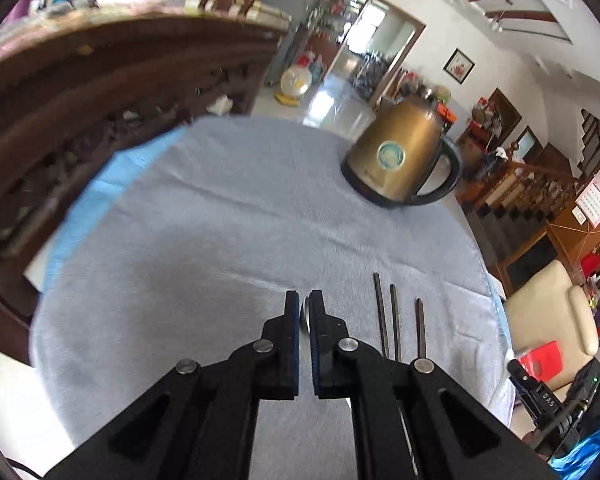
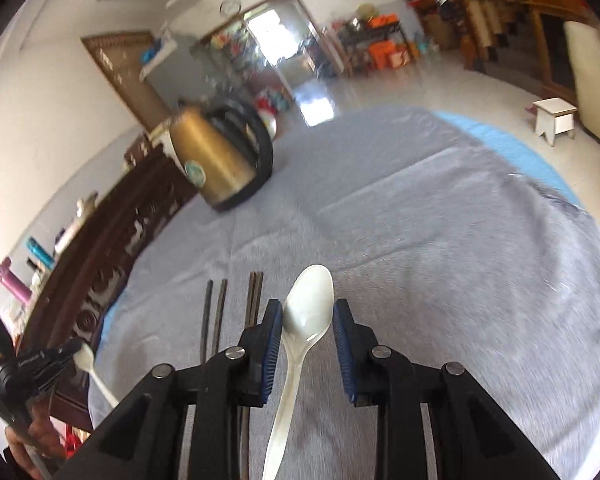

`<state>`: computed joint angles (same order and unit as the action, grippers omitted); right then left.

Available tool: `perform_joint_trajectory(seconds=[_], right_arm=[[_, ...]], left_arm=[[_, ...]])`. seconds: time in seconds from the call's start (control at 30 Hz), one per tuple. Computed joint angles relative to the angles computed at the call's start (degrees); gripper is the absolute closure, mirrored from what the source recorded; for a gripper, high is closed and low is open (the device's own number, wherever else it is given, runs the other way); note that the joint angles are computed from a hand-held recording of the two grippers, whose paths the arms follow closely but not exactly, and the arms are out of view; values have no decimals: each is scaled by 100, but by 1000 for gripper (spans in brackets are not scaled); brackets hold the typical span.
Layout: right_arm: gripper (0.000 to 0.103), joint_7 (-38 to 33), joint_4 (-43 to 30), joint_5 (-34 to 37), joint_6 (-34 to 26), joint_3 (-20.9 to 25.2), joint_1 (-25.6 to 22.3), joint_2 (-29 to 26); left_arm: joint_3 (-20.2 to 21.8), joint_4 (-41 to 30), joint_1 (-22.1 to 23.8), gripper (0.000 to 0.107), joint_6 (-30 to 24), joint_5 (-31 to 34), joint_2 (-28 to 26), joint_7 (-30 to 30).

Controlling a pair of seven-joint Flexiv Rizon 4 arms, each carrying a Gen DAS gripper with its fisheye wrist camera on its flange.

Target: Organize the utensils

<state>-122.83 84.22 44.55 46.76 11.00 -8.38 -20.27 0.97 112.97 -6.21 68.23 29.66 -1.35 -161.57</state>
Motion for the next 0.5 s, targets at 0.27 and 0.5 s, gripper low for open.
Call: perform_joint_trajectory(seconds=[0.27,0.5], right_arm=[[75,-1229,802,1195,263,-67,-308,1061],[75,-2474,1418,2662,94,-478,-317,2085]], left_arm=[[-519,214,16,103,-870,864,1105,-496],[-1429,243,293,103,-1563,1318,1991,-784]])
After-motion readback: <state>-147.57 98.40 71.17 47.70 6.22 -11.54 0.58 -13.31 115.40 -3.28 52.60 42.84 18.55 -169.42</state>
